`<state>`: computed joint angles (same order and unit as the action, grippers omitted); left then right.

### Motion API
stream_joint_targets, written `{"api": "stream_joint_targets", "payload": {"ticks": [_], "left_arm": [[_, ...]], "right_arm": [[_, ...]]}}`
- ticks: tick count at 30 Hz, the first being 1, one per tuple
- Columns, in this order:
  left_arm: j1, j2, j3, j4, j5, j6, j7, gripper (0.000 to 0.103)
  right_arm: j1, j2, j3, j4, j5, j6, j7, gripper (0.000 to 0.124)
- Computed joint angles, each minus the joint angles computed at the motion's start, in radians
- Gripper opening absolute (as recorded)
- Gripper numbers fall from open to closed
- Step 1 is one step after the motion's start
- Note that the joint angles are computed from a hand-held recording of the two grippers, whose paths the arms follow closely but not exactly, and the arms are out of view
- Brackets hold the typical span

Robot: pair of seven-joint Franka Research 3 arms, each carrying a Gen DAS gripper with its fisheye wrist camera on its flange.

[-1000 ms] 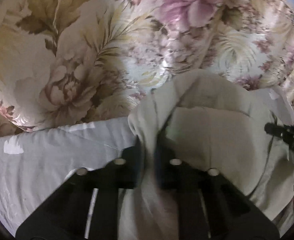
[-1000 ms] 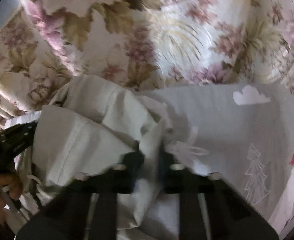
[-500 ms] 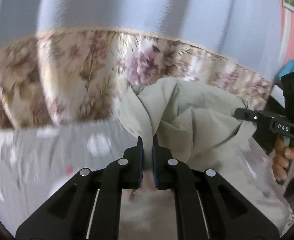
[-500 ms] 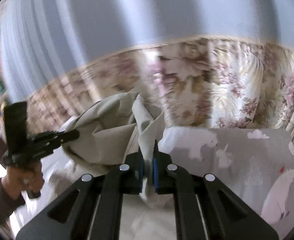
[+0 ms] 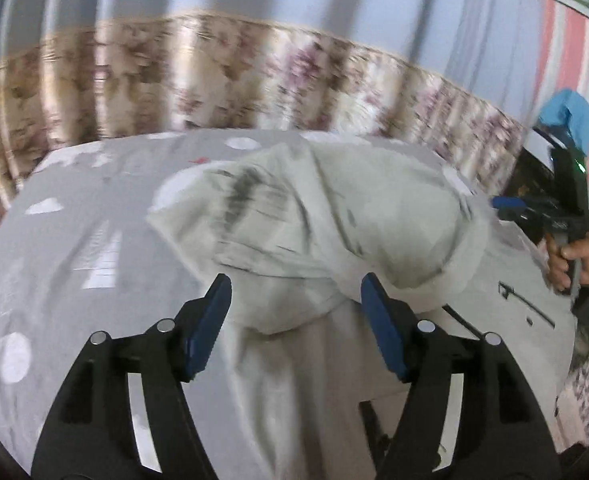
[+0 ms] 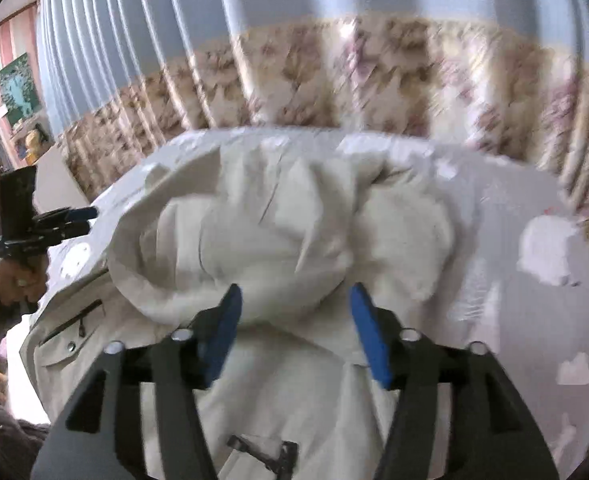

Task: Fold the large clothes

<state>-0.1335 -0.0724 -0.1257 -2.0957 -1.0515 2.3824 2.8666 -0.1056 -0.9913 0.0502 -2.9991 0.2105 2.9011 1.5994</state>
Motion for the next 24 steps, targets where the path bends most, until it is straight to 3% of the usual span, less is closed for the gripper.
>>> {"api": "stream_joint_targets", "payload": {"ticks": [3,5,8,12,13,14,15,16,17,19,21,24], "left_arm": [[-0.008,0.021,-0.016,0.043,0.059,0.056,-0.074,0.072],[-0.009,0.053,-0.025,0.093,0.106,0.027,-0.174,0.079],[-0.029,0.108,-0.060,0.142,0.210,0.056,-0.302,0.084],[-0.062,0.202,-0.106,0.212,0.395,0.080,-0.464,0.084],[-0.068,0.229,-0.115,0.231,0.440,0.081,-0.508,0.081],[-0.064,0.249,-0.126,0.248,0.453,0.067,-0.520,0.066],[-0.068,0.277,-0.133,0.268,0.498,0.057,-0.553,0.058],[-0.068,0.292,-0.141,0.273,0.523,0.066,-0.574,0.036],[-0.068,0.312,-0.149,0.282,0.542,0.079,-0.593,0.025],[-0.065,0.326,-0.166,0.277,0.565,0.147,-0.615,0.014],[-0.059,0.320,-0.181,0.262,0.577,0.234,-0.631,0.010],[-0.045,0.282,-0.224,0.199,0.547,0.450,-0.585,0.010]], "right_arm": [[-0.031,-0.029,0.022,0.024,0.002,-0.006,0.039,0.066],[-0.082,-0.007,0.080,0.053,-0.011,-0.001,0.099,0.069],[-0.096,0.104,0.105,0.113,-0.019,0.009,0.168,0.069],[-0.118,0.291,0.131,0.194,-0.060,0.053,0.216,0.069],[-0.119,0.347,0.124,0.221,-0.068,0.049,0.223,0.065],[-0.114,0.389,0.117,0.238,-0.073,0.054,0.232,0.048],[-0.091,0.417,0.093,0.246,-0.070,0.048,0.229,0.035],[-0.077,0.469,0.072,0.273,-0.057,0.024,0.222,0.005],[-0.098,0.493,0.084,0.282,-0.087,0.019,0.252,0.003],[-0.116,0.517,0.093,0.283,-0.116,0.072,0.284,0.002],[-0.175,0.509,0.135,0.282,-0.157,0.109,0.340,0.002],[-0.245,0.486,0.191,0.269,-0.201,0.211,0.370,0.002]]}}
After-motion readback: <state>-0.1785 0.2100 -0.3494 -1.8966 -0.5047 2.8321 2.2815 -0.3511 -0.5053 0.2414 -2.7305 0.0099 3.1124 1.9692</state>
